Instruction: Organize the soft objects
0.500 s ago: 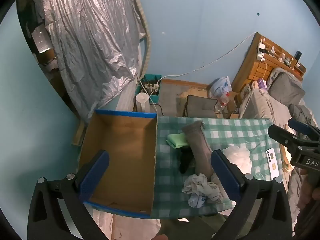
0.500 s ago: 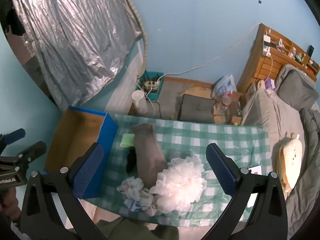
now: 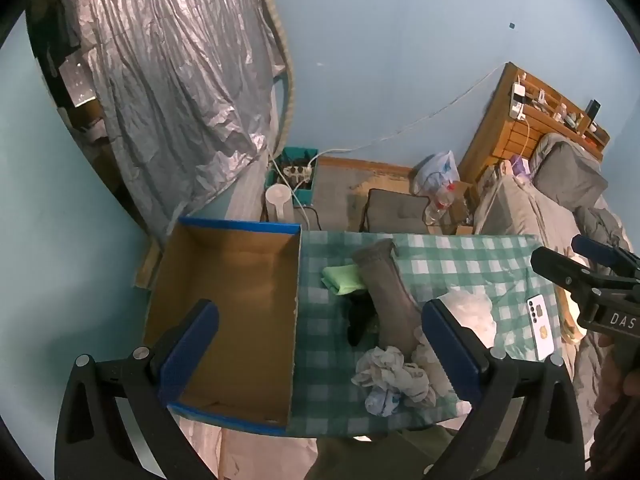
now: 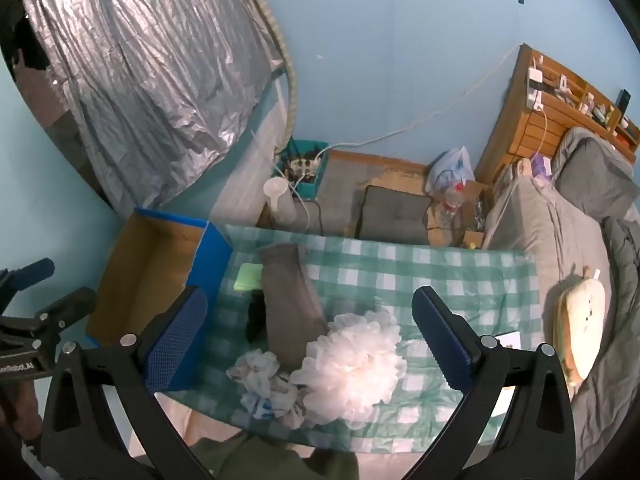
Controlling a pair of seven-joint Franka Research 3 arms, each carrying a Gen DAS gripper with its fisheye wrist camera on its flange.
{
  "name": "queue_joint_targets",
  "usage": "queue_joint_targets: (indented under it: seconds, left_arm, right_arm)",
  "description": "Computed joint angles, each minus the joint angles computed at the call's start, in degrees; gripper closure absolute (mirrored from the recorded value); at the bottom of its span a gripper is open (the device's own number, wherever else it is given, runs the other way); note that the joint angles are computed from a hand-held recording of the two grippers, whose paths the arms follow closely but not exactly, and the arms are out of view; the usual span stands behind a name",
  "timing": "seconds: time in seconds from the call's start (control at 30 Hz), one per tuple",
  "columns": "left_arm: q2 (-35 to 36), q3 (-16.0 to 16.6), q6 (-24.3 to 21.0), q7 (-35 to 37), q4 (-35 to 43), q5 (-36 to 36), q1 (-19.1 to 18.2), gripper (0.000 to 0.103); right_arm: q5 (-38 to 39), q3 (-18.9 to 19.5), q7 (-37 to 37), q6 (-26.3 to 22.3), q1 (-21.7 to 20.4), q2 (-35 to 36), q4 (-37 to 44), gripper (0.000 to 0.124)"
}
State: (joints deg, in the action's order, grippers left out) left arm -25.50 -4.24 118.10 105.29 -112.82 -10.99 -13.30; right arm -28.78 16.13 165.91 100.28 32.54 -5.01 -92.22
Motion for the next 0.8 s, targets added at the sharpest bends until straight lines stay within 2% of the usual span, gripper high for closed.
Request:
queue_joint_targets:
  seconds: [0.8]
  left_arm:
    - [-0.5,-0.8,-0.6,-0.8,-0.5,-0.1,-1.0,0.001]
  right_arm:
    - [1.7,0.7,-0.6,1.9,-1.7,-2.8,-3.6,0.023]
